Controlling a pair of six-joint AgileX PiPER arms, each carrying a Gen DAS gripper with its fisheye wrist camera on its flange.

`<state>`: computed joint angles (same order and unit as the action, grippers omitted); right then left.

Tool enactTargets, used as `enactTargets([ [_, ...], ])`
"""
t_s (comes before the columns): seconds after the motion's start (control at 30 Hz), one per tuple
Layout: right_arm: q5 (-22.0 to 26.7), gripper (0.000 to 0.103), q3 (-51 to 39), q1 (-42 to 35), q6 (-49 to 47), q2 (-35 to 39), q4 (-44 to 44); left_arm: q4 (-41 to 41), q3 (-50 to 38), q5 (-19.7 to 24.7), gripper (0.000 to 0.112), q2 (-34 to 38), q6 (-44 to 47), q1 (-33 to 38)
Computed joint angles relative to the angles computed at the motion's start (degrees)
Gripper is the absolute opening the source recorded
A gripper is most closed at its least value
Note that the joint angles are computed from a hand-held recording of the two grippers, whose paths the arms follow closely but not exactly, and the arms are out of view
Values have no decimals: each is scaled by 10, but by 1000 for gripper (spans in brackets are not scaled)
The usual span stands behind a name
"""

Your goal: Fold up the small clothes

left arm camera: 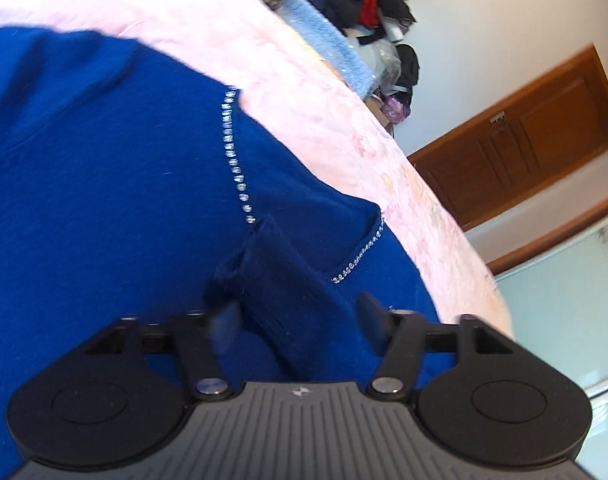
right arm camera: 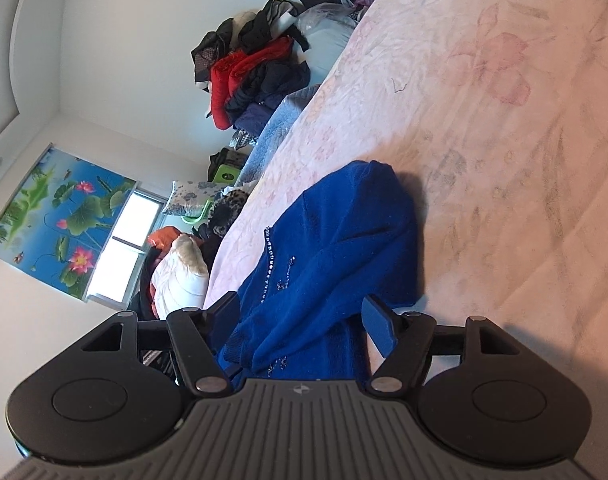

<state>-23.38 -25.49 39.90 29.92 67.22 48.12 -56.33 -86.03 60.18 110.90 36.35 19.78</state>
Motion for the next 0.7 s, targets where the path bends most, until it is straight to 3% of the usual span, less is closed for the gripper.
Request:
enactTargets([
  [0.07, -1, 68, 3, -4, 16, 1, -12, 16, 11, -38, 8, -7, 23, -20],
  [0.23, -2, 68, 5, -6, 0, -7, 3, -6, 26, -98, 5, -47, 66, -26],
  [0.37, 12, 70, 4, -25, -46, -28, 31, -134, -24, -40, 5, -66, 93, 58],
  [0.4, 22, 72, 3, -37, -49, -30, 26, -151, -35, -42, 5, -69, 88, 82],
  [0.47, 56, 73, -9, -78, -8, -22, -35, -115, -65, -59, 5, -47, 47, 113],
  [0.6, 122, 73, -69, -143, 160, 44, -257, 69, -105, -70, 5, 27, -62, 118],
  [0.7, 172, 73, -142, -158, 270, 108, -417, 36, -69, -80, 5, 23, -31, 157],
])
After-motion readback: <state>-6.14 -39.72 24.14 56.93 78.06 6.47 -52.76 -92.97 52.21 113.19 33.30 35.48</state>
